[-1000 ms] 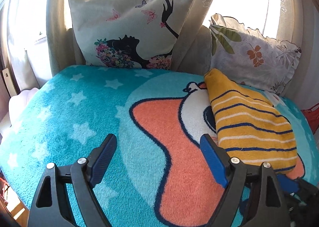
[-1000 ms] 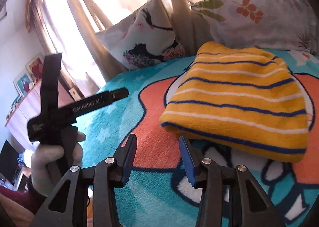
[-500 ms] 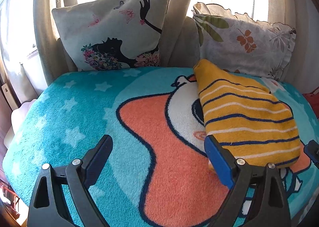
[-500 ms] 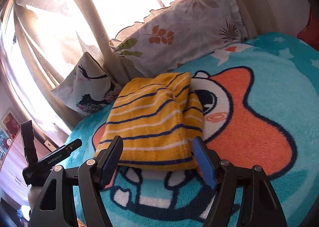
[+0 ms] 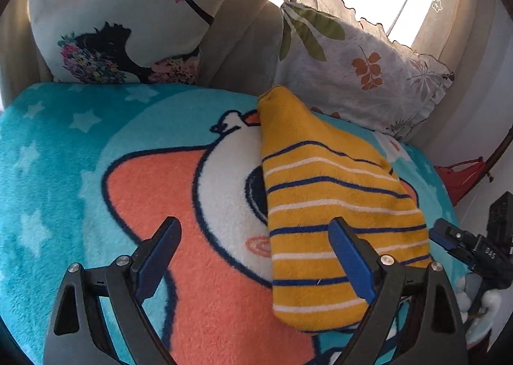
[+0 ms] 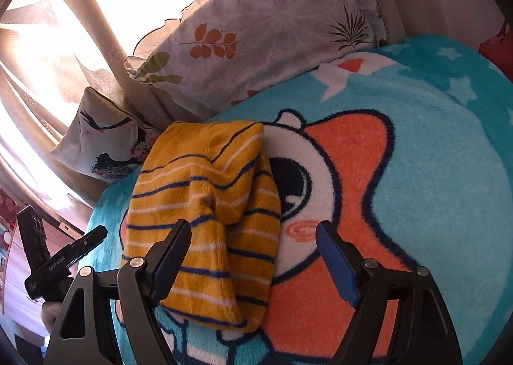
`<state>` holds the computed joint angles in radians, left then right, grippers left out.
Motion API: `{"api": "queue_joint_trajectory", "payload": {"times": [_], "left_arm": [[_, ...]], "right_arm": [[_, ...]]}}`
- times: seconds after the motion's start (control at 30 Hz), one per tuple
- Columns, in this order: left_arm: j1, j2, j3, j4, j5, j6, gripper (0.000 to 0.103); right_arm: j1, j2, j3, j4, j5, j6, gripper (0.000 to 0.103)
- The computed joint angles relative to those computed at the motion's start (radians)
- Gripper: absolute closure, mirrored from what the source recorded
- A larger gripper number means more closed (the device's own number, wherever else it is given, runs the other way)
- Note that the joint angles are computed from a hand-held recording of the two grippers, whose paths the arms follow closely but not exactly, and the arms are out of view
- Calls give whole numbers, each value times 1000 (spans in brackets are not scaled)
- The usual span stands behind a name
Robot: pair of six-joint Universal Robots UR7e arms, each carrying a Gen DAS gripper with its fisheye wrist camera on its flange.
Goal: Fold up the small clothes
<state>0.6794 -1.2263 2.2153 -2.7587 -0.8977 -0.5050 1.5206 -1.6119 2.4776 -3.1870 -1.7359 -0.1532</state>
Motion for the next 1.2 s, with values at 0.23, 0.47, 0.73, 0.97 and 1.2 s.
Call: {"api": "queue_joint_trajectory", "payload": {"times": [0.23,0.47,0.73,0.97,1.2], "left_arm": [[167,128,-125,-36,-307,83,11],[182,164,-137,-83,-449,101,35],[130,35,-113,-57,-294,77,39],[133,-5,-77,78,-147,14,33],[73,-73,5,46,-97,19,33]], "right_arm": [[-5,201,-185,82,29,47,18],[-8,283,-242,129,177,77,56],[136,327,-268,22,169,22,60],[195,440,-304,-32,-59,28,50],[335,468,-278,-273,-242,-98,46]]}}
